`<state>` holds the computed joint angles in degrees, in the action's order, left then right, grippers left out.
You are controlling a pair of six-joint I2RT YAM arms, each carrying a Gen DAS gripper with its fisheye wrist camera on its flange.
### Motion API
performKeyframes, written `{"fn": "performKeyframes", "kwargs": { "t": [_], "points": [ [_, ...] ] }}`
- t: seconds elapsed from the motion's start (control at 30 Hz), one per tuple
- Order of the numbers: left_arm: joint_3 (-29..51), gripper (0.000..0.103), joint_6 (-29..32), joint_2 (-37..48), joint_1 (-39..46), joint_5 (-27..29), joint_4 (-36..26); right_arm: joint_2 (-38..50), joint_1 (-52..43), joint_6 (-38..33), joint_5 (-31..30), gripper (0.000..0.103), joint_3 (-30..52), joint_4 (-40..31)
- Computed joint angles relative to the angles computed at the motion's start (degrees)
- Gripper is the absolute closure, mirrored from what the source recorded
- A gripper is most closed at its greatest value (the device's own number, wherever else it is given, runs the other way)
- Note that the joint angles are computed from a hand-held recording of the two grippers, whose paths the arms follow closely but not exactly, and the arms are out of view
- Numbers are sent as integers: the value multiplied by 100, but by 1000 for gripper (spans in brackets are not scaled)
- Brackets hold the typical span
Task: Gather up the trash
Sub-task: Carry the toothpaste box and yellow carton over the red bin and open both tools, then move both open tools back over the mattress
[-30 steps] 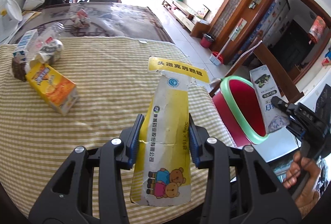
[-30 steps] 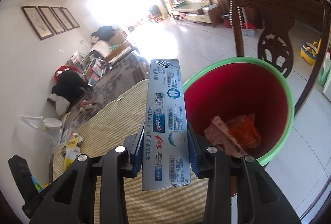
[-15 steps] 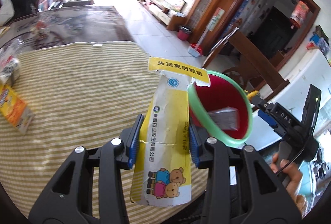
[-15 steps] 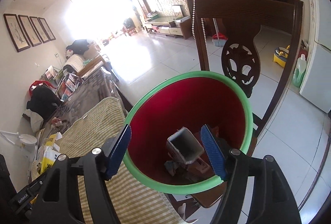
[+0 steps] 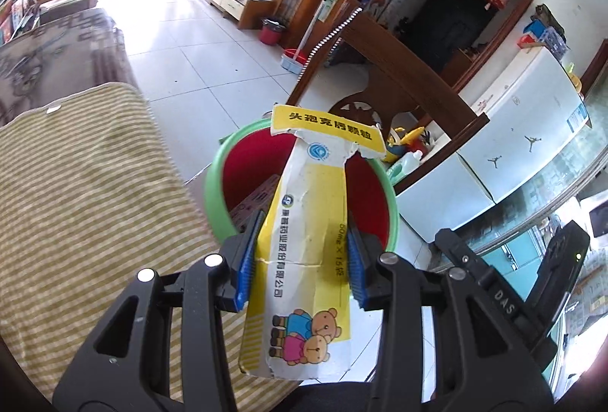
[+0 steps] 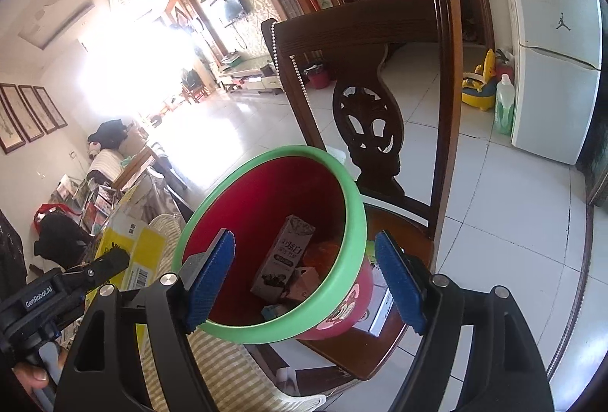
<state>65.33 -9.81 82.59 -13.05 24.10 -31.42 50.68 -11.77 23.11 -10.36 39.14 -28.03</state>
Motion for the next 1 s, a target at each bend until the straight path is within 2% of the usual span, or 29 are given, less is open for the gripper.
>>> {"fn": "performKeyframes", "kwargs": {
  "t": [0.1,0.13,0.17,0.23,0.4,0.57,0.7,0.77,0.93,1.0],
  "points": [
    [183,63,52,150,-157,-54,-41,-101,64,-33,107,29,4,-40],
    [207,52,15,157,-183,-91,-42,-112,115,-35,147,29,25,-59],
    [181,47,-35,121,-174,-99,14,-128,172,-13,183,29,45,-85],
    [-29,46,-50,-107,-46,-50,170,-126,242,-2,204,29,77,-98],
    [-422,45,-94,-547,552,169,98,-94,629,120,394,29,136,-62],
    [-978,45,152,-1040,1844,639,-304,58,1386,291,682,29,268,-40],
    [-1284,43,745,-1284,3257,1064,-812,297,2180,425,1018,29,449,-36],
    [-1465,43,1235,-1383,4171,1167,-1053,446,2524,463,1152,29,536,-10],
    [-1543,43,2172,-928,6251,1308,-1485,1034,3555,654,1471,29,855,14],
    [-1426,43,2505,-677,6759,1260,-1536,1366,3984,690,1518,28,1035,42]
  ]
}}
